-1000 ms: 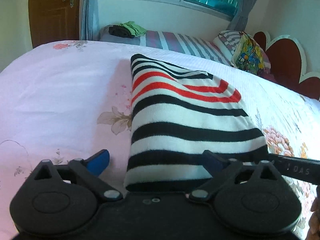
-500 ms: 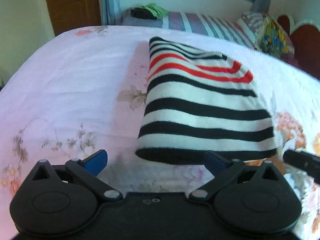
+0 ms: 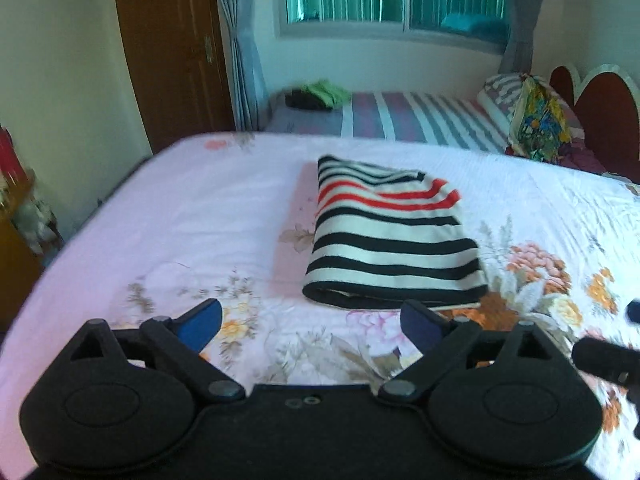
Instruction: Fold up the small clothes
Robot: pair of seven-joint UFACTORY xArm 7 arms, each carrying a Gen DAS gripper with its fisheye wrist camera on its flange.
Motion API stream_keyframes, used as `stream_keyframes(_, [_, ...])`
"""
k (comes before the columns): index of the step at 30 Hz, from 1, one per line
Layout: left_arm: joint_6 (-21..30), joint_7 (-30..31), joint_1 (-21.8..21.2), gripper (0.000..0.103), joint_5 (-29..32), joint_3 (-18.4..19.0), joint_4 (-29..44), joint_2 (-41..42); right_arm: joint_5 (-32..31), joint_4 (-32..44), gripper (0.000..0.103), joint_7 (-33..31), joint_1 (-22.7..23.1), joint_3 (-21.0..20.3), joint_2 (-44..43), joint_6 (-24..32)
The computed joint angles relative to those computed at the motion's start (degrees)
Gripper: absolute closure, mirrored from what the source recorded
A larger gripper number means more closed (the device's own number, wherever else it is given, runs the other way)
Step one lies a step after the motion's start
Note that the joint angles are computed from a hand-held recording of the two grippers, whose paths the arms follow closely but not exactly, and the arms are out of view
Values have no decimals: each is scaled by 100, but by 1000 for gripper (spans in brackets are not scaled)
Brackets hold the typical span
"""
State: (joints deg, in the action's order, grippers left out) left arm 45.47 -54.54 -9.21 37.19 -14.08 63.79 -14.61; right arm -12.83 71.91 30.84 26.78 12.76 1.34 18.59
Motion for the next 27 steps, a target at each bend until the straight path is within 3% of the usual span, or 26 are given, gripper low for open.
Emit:
stream_keyframes(3, [413, -377, -79, 7, 88, -294, -154, -471, -1424, -591, 0, 1458, -147, 116, -728, -163])
stream_keyframes(6, [767, -502, -249, 6, -248, -508, -310, -956, -1966, -1095, 0, 2301, -535, 486, -1446, -102])
stream_keyframes(11, [1321, -832, -327, 3, -472, -1081, -587, -1743, -1247, -2065, 0, 1995, -449, 531, -2687, -171])
stream_keyframes(16, [1807, -881, -417, 2, -796, -1525, -591, -2274, -655, -2762, 0, 1712, -254, 608, -3970, 205])
stream_keyframes(21, [2076, -881, -412, 1, -1049, -1843, -535, -2636, -313, -3088, 0, 1632, -398, 903, -4897, 597])
stream_keyframes(27, [2215, -904, -297, 1, -1293, -2084, -449, -2899, 94, -3168, 0, 1356, -557, 1111, -5368, 792])
